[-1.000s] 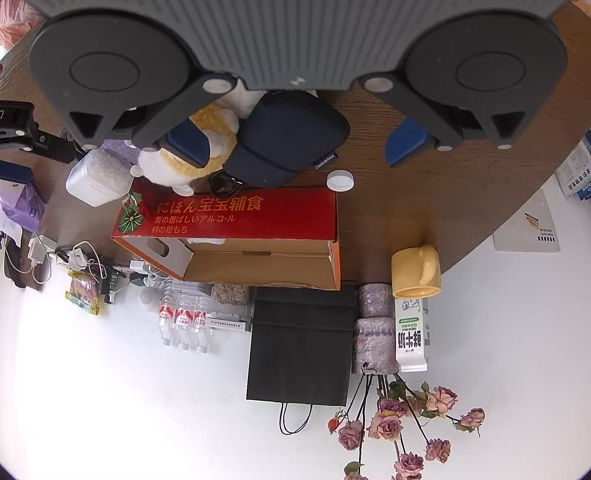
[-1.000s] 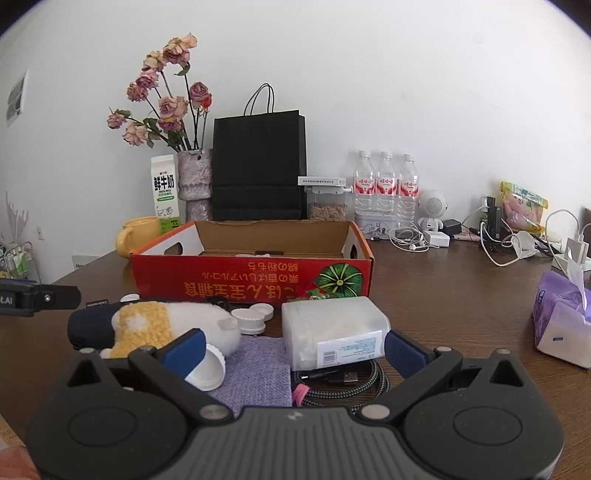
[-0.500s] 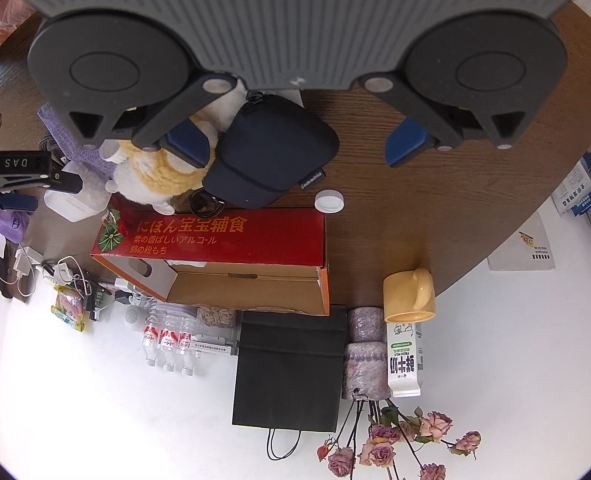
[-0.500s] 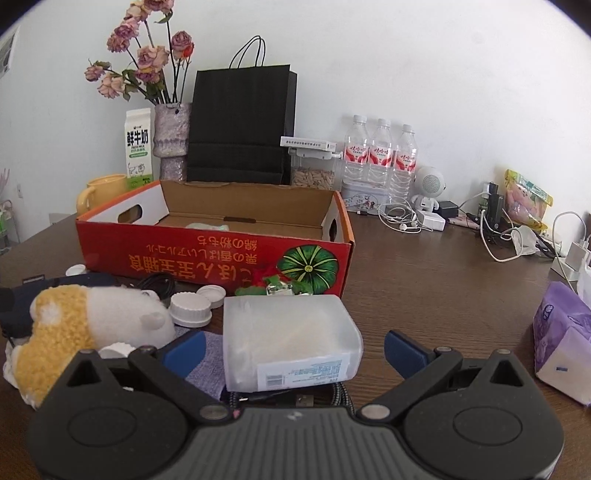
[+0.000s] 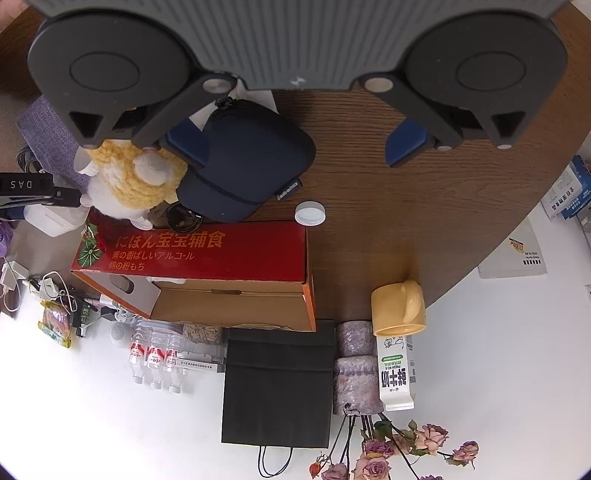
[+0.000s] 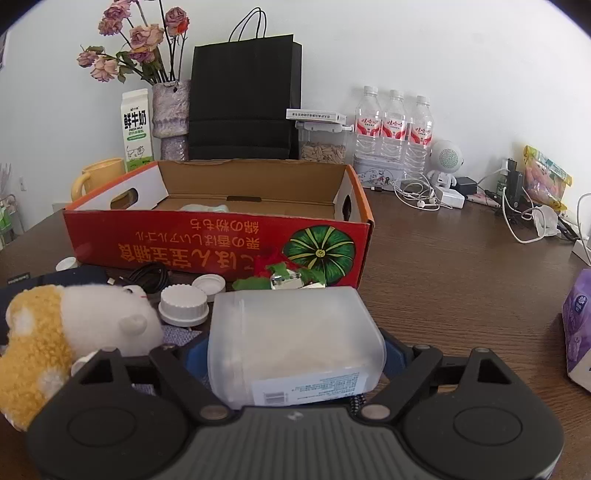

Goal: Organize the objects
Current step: 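Grasp the clear plastic container with the right gripper while the left gripper approaches the navy pouch, then grasp the navy zip pouch with the left gripper while the right gripper holds the container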

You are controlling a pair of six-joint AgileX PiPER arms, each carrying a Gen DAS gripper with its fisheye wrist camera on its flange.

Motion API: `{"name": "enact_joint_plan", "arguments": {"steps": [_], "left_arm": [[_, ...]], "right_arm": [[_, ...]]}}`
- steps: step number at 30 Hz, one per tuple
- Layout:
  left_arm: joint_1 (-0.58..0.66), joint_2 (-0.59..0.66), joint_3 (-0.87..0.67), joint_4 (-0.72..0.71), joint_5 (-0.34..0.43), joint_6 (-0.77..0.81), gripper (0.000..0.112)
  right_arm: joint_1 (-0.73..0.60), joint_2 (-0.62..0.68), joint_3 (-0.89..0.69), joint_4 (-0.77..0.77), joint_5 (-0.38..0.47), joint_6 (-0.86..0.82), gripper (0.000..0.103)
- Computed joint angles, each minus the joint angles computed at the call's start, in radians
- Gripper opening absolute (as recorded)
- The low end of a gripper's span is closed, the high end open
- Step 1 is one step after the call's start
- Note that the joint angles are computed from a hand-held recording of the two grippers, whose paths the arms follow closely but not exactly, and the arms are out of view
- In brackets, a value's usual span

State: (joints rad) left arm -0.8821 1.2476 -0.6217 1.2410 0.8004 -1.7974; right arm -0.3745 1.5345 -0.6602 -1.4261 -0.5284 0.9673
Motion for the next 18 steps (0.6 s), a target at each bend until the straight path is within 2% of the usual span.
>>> {"name": "enact_joint_plan", "arguments": {"steps": [5,9,14,18], "left_arm": [[0.018,0.013,-0.018,-0.009,-0.014,0.079,0.103],[0.054,0.034,-0.056,-0.037,-0.044,0.205,0.103],[0.155,0.06,-0.119,-0.162,-0.174,0.491,0.103],[0.217,0.114,-0.181,-0.282,-0.228,0.686,0.103]], "right_arm": [[-0.042,-0.005,0.051,0.113,-0.068,-0.131,0.085],[-0.073,-0.02,0.109,0.23,-0.135,-0.259,0.085],[-0.112,-0.042,0.162,0.336,-0.209,-0.345,0.084],[-0.131,-0.046,0.179,0.378,-0.239,-0.372,0.082]]}}
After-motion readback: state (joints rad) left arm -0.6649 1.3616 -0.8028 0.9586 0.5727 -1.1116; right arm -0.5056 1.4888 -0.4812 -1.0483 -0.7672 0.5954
